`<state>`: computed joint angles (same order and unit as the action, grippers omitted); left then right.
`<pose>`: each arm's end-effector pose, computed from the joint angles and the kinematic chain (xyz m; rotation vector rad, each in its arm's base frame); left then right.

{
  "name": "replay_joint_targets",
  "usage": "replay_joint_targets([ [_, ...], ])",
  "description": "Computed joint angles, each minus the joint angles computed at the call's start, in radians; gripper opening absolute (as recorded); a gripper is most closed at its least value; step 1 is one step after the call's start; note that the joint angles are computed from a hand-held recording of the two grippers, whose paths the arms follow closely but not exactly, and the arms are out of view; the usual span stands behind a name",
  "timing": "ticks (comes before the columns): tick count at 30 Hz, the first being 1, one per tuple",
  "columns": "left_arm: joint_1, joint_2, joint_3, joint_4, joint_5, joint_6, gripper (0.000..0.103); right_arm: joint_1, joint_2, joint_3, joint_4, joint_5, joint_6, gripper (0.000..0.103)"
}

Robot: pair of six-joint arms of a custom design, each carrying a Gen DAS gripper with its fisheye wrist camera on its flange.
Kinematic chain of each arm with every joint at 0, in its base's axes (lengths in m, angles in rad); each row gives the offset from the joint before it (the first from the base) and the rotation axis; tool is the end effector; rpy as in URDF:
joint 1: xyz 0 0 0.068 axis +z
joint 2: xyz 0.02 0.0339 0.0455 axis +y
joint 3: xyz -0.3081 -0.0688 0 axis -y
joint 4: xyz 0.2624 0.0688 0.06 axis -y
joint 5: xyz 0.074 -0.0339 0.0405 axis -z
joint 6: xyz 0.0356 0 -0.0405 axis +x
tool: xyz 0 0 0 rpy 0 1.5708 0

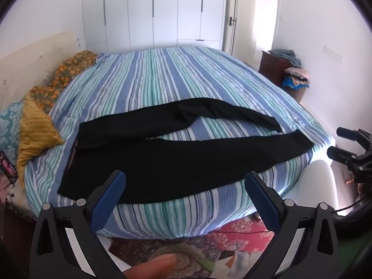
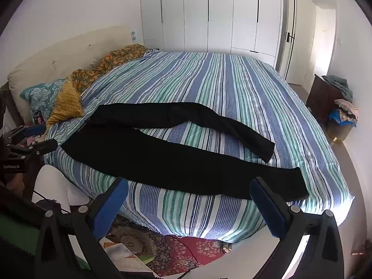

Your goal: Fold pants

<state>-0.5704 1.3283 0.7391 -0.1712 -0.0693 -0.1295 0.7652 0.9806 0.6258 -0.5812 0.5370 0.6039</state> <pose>0.2344 -0.1474 0.2412 0.4786 2.2952 -0.2684 0.1406 0.1098 0.2504 0.0222 2.3348 -0.0126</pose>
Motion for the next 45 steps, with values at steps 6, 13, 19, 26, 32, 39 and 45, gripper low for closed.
replay_joint_targets([
  [6,0.026,-0.001,0.014,-0.025,0.027,0.021,0.102,0.002,-0.011,0.005,0.003,-0.003,0.019,0.103],
  [13,-0.017,0.017,0.014,-0.017,-0.052,0.014,0.103,-0.046,-0.063,-0.038,0.030,-0.003,-0.039,0.103],
  [19,0.019,0.016,0.016,-0.022,-0.029,0.003,0.103,-0.054,-0.033,-0.028,0.019,-0.012,-0.024,0.103],
  [26,0.014,0.028,0.027,-0.045,-0.047,-0.018,0.103,-0.082,-0.048,-0.031,0.015,-0.057,-0.020,0.103],
  [32,0.025,0.037,0.033,-0.059,-0.048,-0.040,0.102,-0.050,-0.022,-0.018,0.006,-0.030,-0.021,0.103],
  [39,0.036,0.029,0.027,-0.052,-0.064,-0.054,0.102,-0.039,-0.004,-0.014,0.010,-0.028,-0.025,0.103],
  [45,0.043,0.030,0.028,-0.051,-0.058,-0.046,0.102,-0.025,0.013,-0.011,0.015,-0.001,-0.026,0.103],
])
